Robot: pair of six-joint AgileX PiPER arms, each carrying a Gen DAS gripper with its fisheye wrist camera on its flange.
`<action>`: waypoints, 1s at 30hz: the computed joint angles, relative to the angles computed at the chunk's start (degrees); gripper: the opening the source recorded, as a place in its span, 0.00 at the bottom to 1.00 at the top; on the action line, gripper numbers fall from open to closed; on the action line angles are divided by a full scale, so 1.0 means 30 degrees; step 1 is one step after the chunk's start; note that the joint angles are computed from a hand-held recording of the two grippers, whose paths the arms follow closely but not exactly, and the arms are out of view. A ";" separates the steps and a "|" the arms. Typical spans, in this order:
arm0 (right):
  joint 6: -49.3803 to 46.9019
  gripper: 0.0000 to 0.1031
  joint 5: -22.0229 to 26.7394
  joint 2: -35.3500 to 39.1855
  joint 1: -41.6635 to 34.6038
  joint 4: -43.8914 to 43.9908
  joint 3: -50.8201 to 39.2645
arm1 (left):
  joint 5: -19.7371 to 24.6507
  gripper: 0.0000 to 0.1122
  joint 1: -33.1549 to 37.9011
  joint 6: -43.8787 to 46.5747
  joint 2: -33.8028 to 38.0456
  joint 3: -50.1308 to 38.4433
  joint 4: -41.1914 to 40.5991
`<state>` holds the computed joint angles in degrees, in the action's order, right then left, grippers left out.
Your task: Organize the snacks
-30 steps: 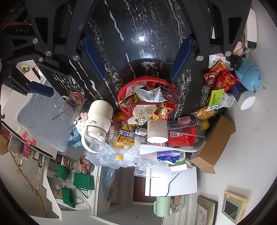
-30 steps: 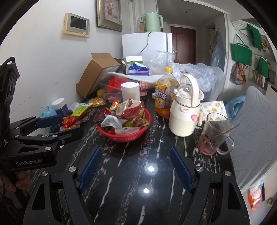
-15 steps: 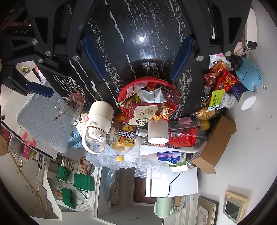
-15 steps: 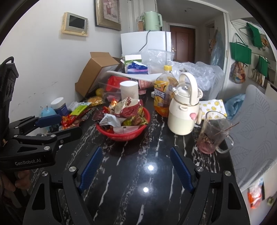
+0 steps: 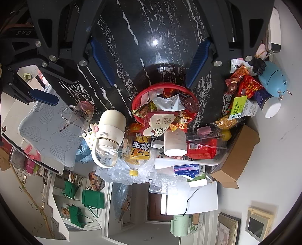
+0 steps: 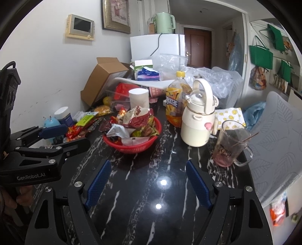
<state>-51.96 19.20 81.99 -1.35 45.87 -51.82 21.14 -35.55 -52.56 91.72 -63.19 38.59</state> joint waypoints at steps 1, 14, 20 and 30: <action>0.0000 0.80 0.0000 0.0000 0.0000 0.0000 0.0000 | 0.0041 0.69 -0.0032 -0.0017 0.0019 -0.0029 0.0004; -0.0475 0.80 0.0174 0.0051 -0.0281 0.0454 0.0021 | 0.0416 0.69 -0.0229 -0.0540 0.0100 -0.0097 0.0489; -0.0456 0.81 0.0178 0.0140 -0.0408 0.0417 0.0068 | 0.0506 0.69 -0.0263 -0.0511 0.0235 -0.0157 0.0444; -0.0422 0.81 0.0277 0.0285 -0.0545 0.0429 0.0170 | 0.1280 0.68 -0.0679 -0.2393 0.0401 -0.0130 0.2363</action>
<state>-53.23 20.03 82.84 -2.99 47.16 -51.30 24.98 -37.59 -59.73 92.92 -63.58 45.68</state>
